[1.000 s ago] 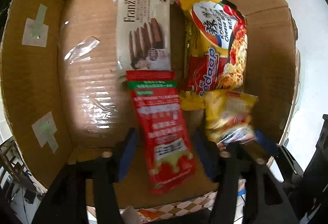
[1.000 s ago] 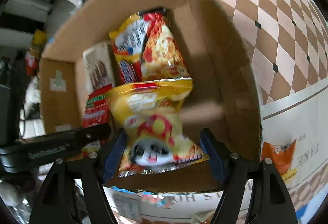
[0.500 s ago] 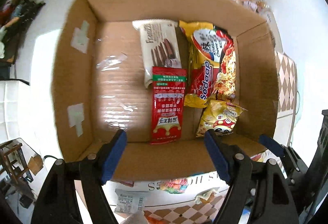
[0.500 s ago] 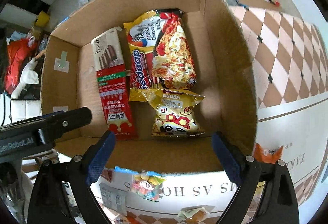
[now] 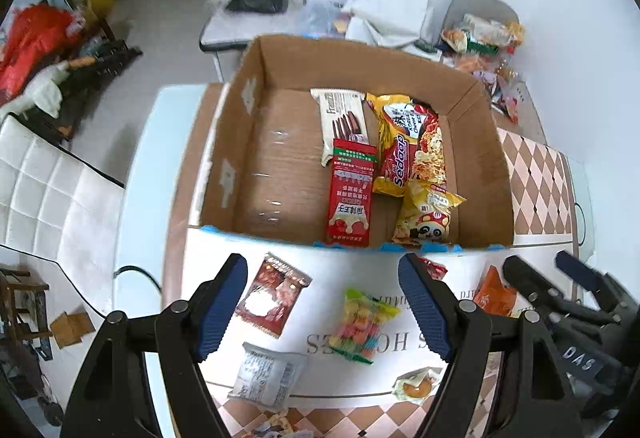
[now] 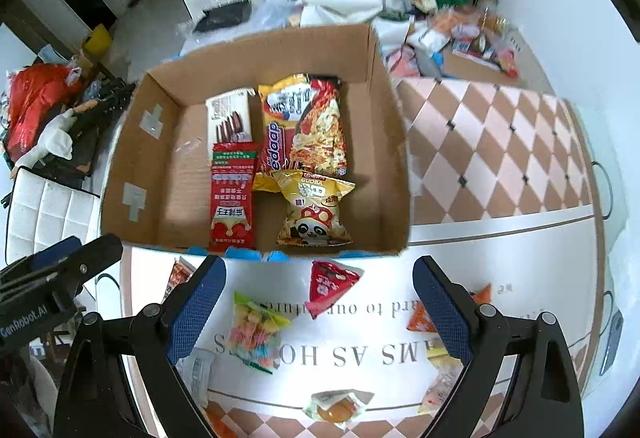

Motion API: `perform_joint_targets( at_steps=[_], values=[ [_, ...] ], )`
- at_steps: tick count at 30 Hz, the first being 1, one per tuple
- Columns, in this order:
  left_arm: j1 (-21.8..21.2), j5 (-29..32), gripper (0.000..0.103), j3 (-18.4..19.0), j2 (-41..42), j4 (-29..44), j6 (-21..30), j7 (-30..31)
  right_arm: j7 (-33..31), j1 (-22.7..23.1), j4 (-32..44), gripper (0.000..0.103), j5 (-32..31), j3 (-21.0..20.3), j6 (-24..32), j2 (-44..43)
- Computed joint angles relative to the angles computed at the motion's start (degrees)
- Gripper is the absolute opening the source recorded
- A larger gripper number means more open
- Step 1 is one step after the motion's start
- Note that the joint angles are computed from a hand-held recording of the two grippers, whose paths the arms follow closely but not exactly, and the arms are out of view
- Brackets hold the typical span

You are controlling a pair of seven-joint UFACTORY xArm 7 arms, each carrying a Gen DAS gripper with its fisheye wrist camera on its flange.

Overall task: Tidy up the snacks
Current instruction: 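Grasp the red panda snack bag with the left tool while the right tool grasps the egg-yolk pastry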

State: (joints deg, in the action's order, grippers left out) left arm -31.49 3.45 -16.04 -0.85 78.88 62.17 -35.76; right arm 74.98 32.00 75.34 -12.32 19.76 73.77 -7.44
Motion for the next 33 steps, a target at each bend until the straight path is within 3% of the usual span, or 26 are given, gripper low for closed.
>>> perform_joint_targets(
  at_steps=[8, 18, 23, 27, 33],
  values=[
    [0.36, 1.24, 0.077, -1.71, -10.07, -6.73, -1.31, -1.93, 4.72, 3.02, 6.66, 0.097, -5.56, 4.28, 8.62, -0.96],
    [1.37, -2.05, 0.077, -3.38, -19.85, -12.71, 0.32, -2.08, 10.17, 7.15, 12.76, 0.097, -7.74, 7.56, 13.76, -0.44],
    [0.94, -6.19, 0.077, -3.75, -24.95, -19.69, 4.38, -3.17, 13.84, 8.57, 6.99, 0.097, -1.82, 7.42, 10.24, -2.83],
    [-0.31, -13.47, 0.077, -2.49, -27.68, -27.43, 7.05, -4.63, 16.05, 8.97, -3.55, 0.097, 7.45, 6.59, 2.61, -6.82],
    [-2.78, -28.20, 0.077, 0.61, -31.29, -41.10, 4.90, -6.45, 16.83, 9.76, -17.61, 0.097, 19.33, 5.95, -9.04, -10.67]
  ],
)
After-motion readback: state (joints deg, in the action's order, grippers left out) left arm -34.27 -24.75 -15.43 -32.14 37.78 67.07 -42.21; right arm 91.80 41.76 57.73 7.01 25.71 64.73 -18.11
